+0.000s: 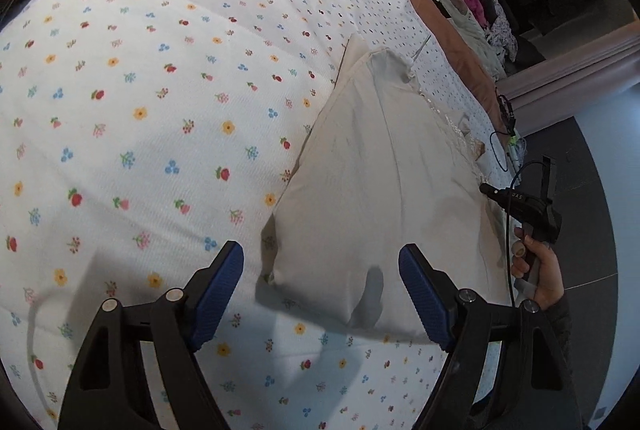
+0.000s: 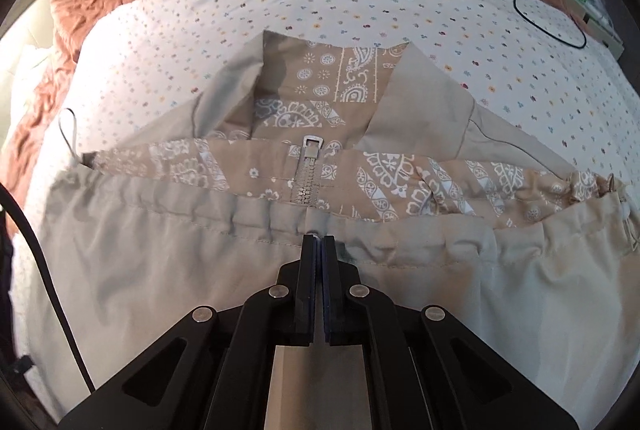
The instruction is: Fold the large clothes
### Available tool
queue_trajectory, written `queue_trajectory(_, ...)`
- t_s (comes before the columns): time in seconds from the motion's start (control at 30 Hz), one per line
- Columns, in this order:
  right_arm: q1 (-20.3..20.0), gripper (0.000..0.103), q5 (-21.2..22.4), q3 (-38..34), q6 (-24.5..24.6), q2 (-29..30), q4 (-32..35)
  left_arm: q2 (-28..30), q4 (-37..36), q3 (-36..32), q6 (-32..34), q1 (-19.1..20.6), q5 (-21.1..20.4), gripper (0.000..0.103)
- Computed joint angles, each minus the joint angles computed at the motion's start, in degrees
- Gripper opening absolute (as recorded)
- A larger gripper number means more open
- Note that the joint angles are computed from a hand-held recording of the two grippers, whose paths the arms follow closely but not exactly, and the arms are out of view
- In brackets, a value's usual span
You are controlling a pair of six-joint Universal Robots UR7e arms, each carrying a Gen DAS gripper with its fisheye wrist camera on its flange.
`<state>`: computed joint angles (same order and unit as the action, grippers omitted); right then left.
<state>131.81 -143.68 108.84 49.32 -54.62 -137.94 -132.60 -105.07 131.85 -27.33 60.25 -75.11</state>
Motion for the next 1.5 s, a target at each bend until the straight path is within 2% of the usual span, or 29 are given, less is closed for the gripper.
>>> queue_trajectory(0.1,0.99,0.002,0.74,1.42,-0.46,-1.6,-2.02,0.47,-2.12,0.72,0.1,1.85,-3.12,0.081)
queue_trajectory(0.2,2.8,0.003,0.43,1.9,1.13,-3.12,-0.36,2.39,-5.79,1.64,0.95,4.69,-7.58,0.077)
queue_trajectory(0.37,5.53,0.004,2.07,4.22,3.25,-5.36,-0.66,4.97,-11.7,3.11,1.19,6.11,-9.84,0.077)
queue_trajectory(0.4,6.24,0.007,2.2,4.67,3.98,-5.9,-0.42,5.55,-12.55,3.25,1.26,5.96,-9.97,0.077)
queue_trajectory(0.47,7.59,0.036,2.23,5.86,4.41,-6.82,-1.71,6.52,-14.21,3.78,1.11,5.58,-10.16,0.077)
queue_trajectory(0.5,8.7,0.067,1.83,6.03,5.13,-6.89,-1.85,6.96,-15.09,4.09,1.23,5.67,-10.52,0.077)
queue_trajectory(0.53,9.69,0.075,1.22,6.36,5.36,-7.11,-2.6,7.37,-16.15,4.39,1.57,6.05,-11.14,0.076)
queue_trajectory(0.57,10.89,0.075,0.95,6.53,6.57,-7.5,-1.98,7.66,-17.04,4.65,1.6,6.25,-11.43,0.075)
queue_trajectory(0.63,12.67,0.075,1.03,7.11,9.13,-7.99,-1.5,7.77,-17.4,4.75,0.88,6.27,-11.0,0.064)
queue_trajectory(0.7,14.02,0.074,0.27,7.94,11.74,-7.67,-1.55,7.58,-17.32,4.91,-0.06,6.53,-11.27,0.046)
queue_trajectory(0.73,16.23,0.071,0.36,6.97,14.71,-7.67,1.43,7.49,-17.16,4.94,-0.17,6.88,-11.69,0.037)
queue_trajectory(0.77,17.21,0.065,0.87,6.91,15.62,-7.53,2.01,7.32,-17.02,5.05,-0.21,7.19,-11.97,0.035)
queue_trajectory(0.8,18.67,0.046,1.75,6.4,17.28,-7.75,3.85,7.06,-17.09,5.17,-0.14,7.49,-12.22,0.03)
queue_trajectory(0.83,19.85,0.034,2.81,6.14,18.91,-7.56,4.88,6.75,-17.31,5.3,0.0,7.72,-12.56,0.028)
queue_trajectory(0.87,20.26,0.03,3.61,6.56,19.59,-7.0,4.19,6.57,-17.57,5.32,0.36,8.04,-12.98,0.025)
queue_trajectory(0.9,21.22,0.025,3.95,6.13,21.06,-6.79,5.61,6.2,-17.81,5.35,0.46,7.81,-13.18,0.023)
queue_trajectory(1.07,23.22,0.02,5.76,6.12,25.47,-4.66,7.85,5.5,-18.57,4.67,0.52,4.79,-13.46,0.018)
queue_trajectory(1.13,23.62,0.018,6.62,6.15,27.91,-4.59,10.89,5.89,-18.94,4.01,0.2,3.74,-13.93,0.017)
queue_trajectory(1.23,22.52,0.013,8.99,8.43,29.75,-4.6,8.4,6.72,-19.69,2.99,-0.15,1.98,-14.57,0.016)
queue_trajectory(1.37,22.27,0.012,10.32,11.36,32.23,-4.46,4.5,7.67,-20.32,1.87,-0.94,-1.39,-14.57,0.016)
queue_trajectory(1.5,21.57,0.012,10.06,13.0,30.32,-4.99,0.62,8.18,-20.67,0.94,-2.01,-5.8,-13.51,0.016)
